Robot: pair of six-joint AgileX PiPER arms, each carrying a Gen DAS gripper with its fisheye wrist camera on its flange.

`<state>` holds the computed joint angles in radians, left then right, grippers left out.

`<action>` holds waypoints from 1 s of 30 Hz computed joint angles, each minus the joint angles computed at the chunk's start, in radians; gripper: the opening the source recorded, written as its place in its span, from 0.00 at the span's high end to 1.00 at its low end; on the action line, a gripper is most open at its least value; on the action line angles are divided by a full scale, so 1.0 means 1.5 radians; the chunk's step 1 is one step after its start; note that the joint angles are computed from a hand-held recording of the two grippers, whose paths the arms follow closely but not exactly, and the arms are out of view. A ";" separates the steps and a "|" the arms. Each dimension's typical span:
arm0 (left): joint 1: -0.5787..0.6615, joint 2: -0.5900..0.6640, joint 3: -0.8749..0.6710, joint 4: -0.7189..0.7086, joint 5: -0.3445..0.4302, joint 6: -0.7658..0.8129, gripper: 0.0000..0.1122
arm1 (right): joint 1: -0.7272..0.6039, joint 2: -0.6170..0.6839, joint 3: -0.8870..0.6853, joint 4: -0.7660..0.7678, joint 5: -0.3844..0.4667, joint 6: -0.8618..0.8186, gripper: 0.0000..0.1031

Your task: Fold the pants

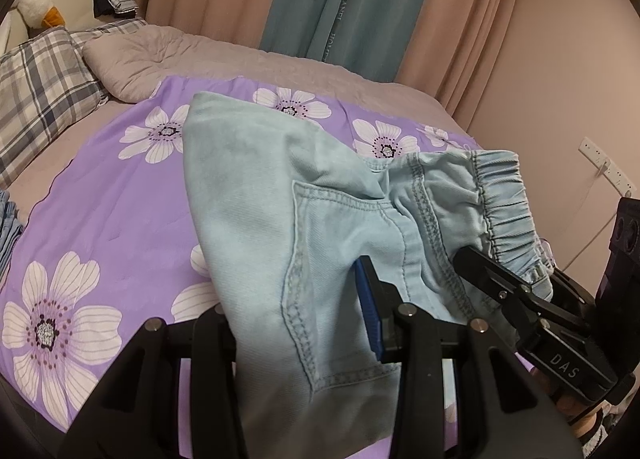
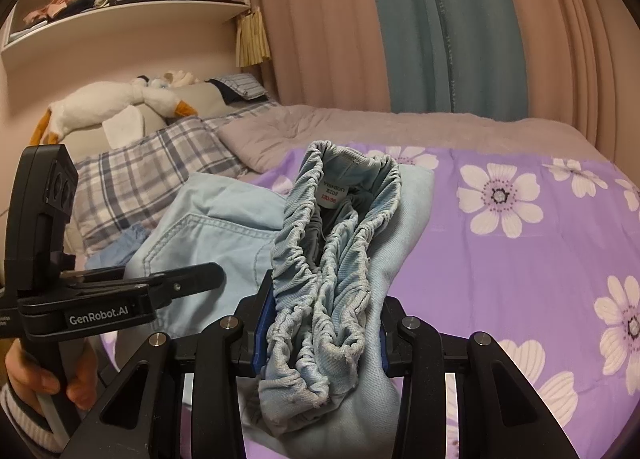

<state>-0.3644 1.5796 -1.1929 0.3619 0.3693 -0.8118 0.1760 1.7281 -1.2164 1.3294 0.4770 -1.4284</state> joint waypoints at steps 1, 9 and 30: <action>0.001 0.005 -0.007 -0.003 0.000 0.005 0.66 | -0.001 0.005 -0.006 -0.001 0.001 0.000 0.60; 0.013 0.041 -0.046 -0.039 0.003 0.052 0.66 | -0.009 0.046 -0.056 -0.012 0.002 0.008 0.60; 0.030 0.152 -0.168 -0.097 0.040 0.131 0.66 | 0.009 0.115 -0.121 -0.028 -0.025 0.042 0.60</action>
